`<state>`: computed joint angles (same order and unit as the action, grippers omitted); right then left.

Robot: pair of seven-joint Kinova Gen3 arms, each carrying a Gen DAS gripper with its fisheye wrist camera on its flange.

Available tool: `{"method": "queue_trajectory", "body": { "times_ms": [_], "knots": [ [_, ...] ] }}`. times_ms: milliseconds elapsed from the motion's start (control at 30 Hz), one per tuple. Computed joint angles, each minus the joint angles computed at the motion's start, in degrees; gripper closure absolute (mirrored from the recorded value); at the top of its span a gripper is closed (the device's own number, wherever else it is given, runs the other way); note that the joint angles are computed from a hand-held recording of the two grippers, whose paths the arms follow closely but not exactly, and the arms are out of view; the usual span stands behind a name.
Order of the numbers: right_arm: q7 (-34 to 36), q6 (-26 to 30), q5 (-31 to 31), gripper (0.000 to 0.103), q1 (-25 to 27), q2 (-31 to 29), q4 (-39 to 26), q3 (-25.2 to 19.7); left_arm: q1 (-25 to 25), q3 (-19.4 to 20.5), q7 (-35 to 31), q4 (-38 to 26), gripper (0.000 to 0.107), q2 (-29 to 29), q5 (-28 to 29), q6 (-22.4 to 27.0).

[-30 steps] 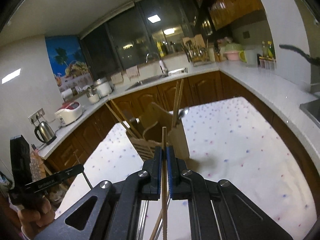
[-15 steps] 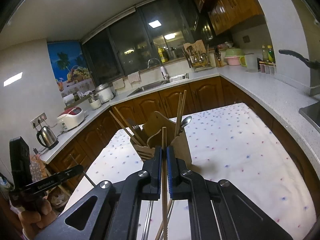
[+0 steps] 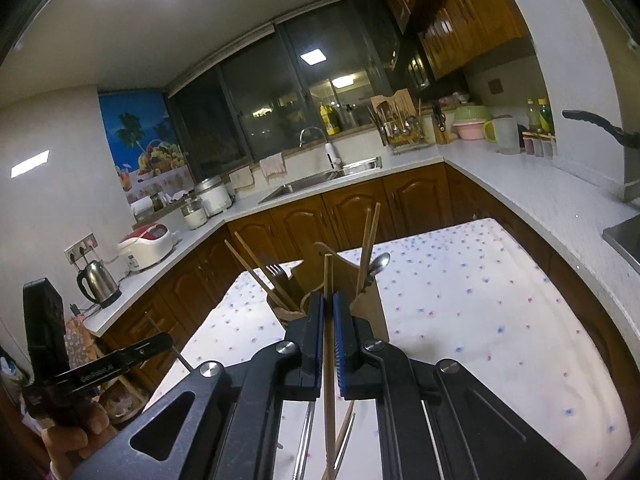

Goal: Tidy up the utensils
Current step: 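Carry both chopsticks upright to the wooden holder and lower them in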

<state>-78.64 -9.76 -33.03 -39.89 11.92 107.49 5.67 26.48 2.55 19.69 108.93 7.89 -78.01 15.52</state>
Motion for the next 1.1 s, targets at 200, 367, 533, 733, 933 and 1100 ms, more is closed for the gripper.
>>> {"method": "queue_trajectory", "body": {
  "times_ms": [200,367,533,733,933,1100],
  "knots": [
    [-1.26,-1.57,2.08,0.098,2.09,0.52,-1.63,-1.92,-0.36,-0.22,-0.58,-2.45,0.103,0.31,-1.21,0.66],
    [-2.74,-3.41,4.48,0.098,4.32,1.57,-4.29,-3.77,-0.74,-0.78,0.85,-5.61,0.103,0.98,-4.11,1.45],
    [-1.87,-5.35,4.29,0.098,4.46,3.17,-7.90,-3.66,-1.92,-0.52,4.60,-9.73,0.103,2.22,-9.44,2.43],
    [-0.11,-8.67,2.28,0.098,4.51,6.27,-12.53,-3.21,-2.81,-0.04,4.86,-15.05,0.103,5.36,-11.81,4.86],
    [0.43,-9.99,1.31,0.098,5.66,9.75,-16.28,-3.60,-1.85,-2.28,2.15,-21.05,0.103,10.82,-9.03,5.31],
    [0.10,-14.53,2.81,0.098,5.84,12.45,-16.25,-4.40,-0.12,-4.91,-0.72,-23.68,0.103,14.52,-4.90,4.74]
  ]
}}
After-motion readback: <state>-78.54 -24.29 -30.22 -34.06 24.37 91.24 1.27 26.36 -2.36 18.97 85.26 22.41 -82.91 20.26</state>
